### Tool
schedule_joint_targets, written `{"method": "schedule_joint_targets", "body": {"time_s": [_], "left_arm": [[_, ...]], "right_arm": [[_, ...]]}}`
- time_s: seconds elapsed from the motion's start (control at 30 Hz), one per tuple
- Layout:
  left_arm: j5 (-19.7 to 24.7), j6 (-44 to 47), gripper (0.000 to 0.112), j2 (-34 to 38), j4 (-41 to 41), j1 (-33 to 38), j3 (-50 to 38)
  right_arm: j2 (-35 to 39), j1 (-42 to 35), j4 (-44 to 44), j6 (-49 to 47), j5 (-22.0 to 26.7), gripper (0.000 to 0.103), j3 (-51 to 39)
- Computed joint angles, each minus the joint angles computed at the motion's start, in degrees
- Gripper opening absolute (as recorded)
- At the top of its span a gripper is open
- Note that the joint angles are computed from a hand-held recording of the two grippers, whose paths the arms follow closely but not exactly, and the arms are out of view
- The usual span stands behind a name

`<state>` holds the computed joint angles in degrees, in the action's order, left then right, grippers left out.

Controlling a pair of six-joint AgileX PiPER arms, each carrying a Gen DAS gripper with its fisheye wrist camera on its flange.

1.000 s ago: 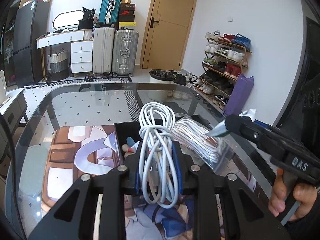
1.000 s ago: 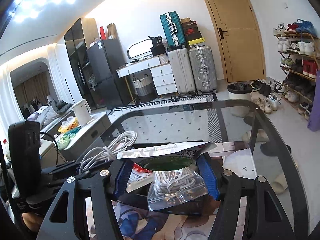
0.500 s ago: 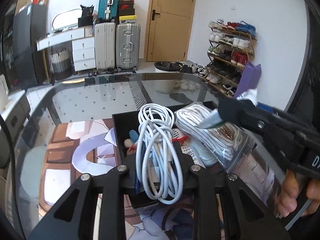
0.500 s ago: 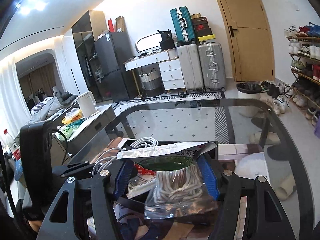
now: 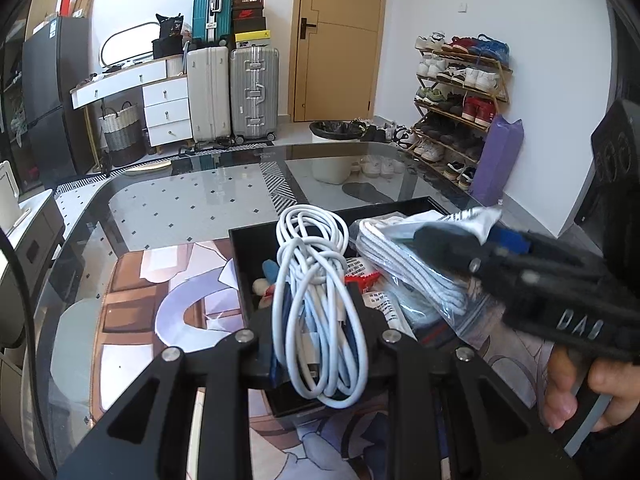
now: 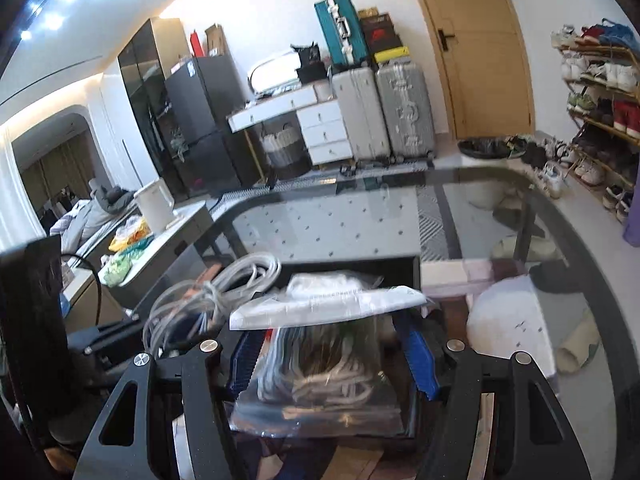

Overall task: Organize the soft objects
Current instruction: 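Open both tools to drop the cable coil and green packet into the box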

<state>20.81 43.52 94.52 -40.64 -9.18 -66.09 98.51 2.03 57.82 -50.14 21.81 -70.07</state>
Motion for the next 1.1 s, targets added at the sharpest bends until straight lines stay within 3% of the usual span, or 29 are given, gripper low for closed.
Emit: {"method": "schedule_joint_targets", "body": {"time_s": [0.07,0.3,0.4,0.47,0.5,0.53,0.6,0.63,0.73,0.8,0.97,1.1], "left_arm": [[0.2,-0.1,0.025,0.1,0.1,0.1,-0.2],[2.0,1.0,0.025,-0.2,-1.6,1.0,-0.4],[3.1,1.3,0.028,-0.6,-2.4,1.4,-0.4],[4.2,3.2,0.039,-1.0,-4.1,2.0,-0.3],[4.5,4.3,0.055,-1.5,-5.1,2.2,0.1],[4.7,5.9,0.057,-2.2,-6.6,2.3,0.8],[4.2,6.0,0.063,-3.7,-6.0,2.1,1.9],[4.3,6.8,0.075,-4.5,-6.5,2.2,2.5],[1.2,8.2,0.095,-7.5,-8.4,2.2,5.5],[0.1,13.5,0.103,-9.7,-14.0,3.2,7.9],[-2.7,23.9,0.103,-13.0,-24.7,4.5,12.2],[-5.5,29.3,0.103,-14.8,-29.3,4.3,15.5]], "right_arm": [[0.0,1.6,-2.4,0.5,-2.3,0.064,0.4],[1.0,3.2,-8.7,3.2,-1.3,0.064,-0.8],[-1.0,1.8,-0.9,-5.8,-1.2,0.076,2.0],[-3.0,0.7,5.6,-12.9,-1.1,0.088,4.5],[-3.9,0.2,6.9,-14.5,-0.9,0.09,5.6],[-5.0,-0.2,8.6,-16.7,-0.5,0.093,6.9],[-6.6,-0.8,10.1,-19.6,-0.4,0.096,9.0],[-7.3,-1.0,9.5,-19.6,-0.6,0.098,9.8],[-9.9,-2.1,14.4,-25.3,-0.7,0.102,13.6],[-11.4,-2.5,16.7,-28.1,-0.9,0.102,15.5],[-15.4,-2.6,25.1,-38.0,-3.2,0.102,20.4],[-17.9,-2.7,26.0,-39.8,-4.0,0.102,22.3]]}}
